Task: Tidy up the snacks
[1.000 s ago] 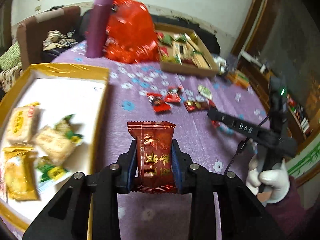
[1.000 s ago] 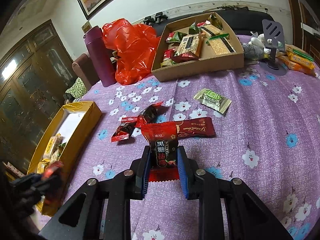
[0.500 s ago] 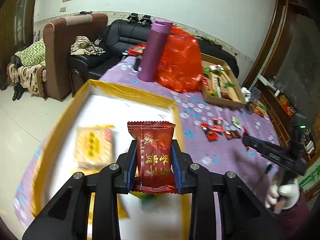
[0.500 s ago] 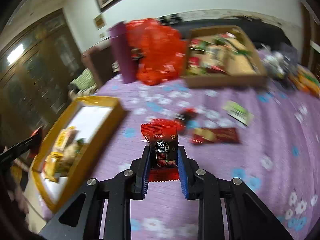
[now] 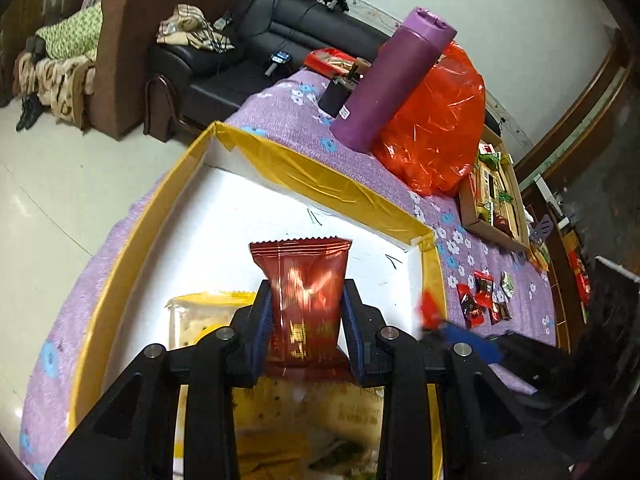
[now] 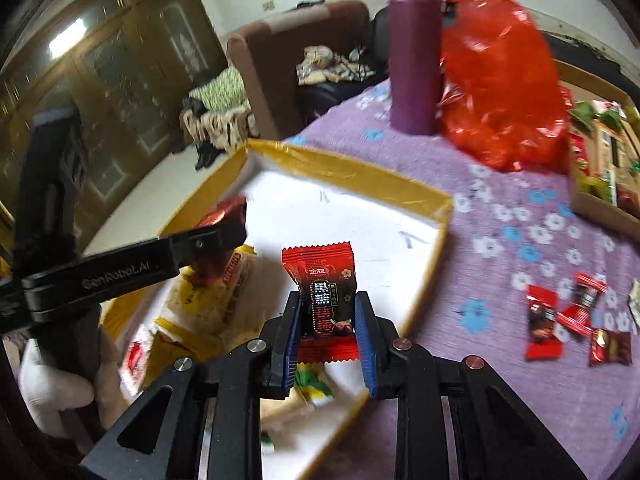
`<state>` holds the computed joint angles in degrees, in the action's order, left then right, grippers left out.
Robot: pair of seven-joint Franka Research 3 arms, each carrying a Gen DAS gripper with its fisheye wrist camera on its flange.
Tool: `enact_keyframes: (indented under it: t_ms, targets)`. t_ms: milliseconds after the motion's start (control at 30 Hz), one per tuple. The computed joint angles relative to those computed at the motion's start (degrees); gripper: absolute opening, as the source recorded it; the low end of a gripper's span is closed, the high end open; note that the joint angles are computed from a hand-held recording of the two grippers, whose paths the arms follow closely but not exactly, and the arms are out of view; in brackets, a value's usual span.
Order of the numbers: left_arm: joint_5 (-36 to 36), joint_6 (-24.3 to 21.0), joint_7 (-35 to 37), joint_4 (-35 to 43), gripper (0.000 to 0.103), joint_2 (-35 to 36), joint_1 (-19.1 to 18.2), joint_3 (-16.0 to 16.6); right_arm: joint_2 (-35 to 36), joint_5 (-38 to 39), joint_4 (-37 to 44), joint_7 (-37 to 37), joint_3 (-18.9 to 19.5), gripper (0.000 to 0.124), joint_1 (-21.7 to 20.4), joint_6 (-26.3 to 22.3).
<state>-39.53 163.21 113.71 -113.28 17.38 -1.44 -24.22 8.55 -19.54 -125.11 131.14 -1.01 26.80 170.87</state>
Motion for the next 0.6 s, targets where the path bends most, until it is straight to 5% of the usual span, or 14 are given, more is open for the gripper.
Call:
enact_keyframes:
  t_ms: [133,333,400,467,533,600]
  targets:
    - [-4.00,-1.10,2.68,0.91,0.040,0.68,1.64,-1.76,2.73,-0.85,2.54,0.51,-0.70,0.029,1.09,-2.07]
    - [-17.92,-2.52,12.85,-2.59,0.041,-4.35,2.90,-3.93,-0.57,2.62,-1.92,-0.63,-1.48,0.039,0.02,3.14]
    - [-28.43,-4.09,20.81,-5.21,0.046,-8.37,3.90,-5.30,-3.63,-1.82,-4.72,3.47,-3.89,0.042,0.18,4.24]
    - [-37.08,-5.42,26.81,-7.98,0.065,-12.44,3.53,-5.23,-6.72,-10.09,-7.24,10.92,-5.92,0.048,-0.98,4.33]
    - [-45.31,-7.44,32.06,-11.10,0.073,-16.75,2.51,-4.44,-9.41,-18.99,-9.31,19.05,-6.83,0.049,-3.86,3.38]
    - [-51.73,-10.24,35.17,-14.31,0.073,-20.70,0.99,-3.15,-11.34,-24.01,-11.34,23.81,-6.94,0.050,-7.42,2.17]
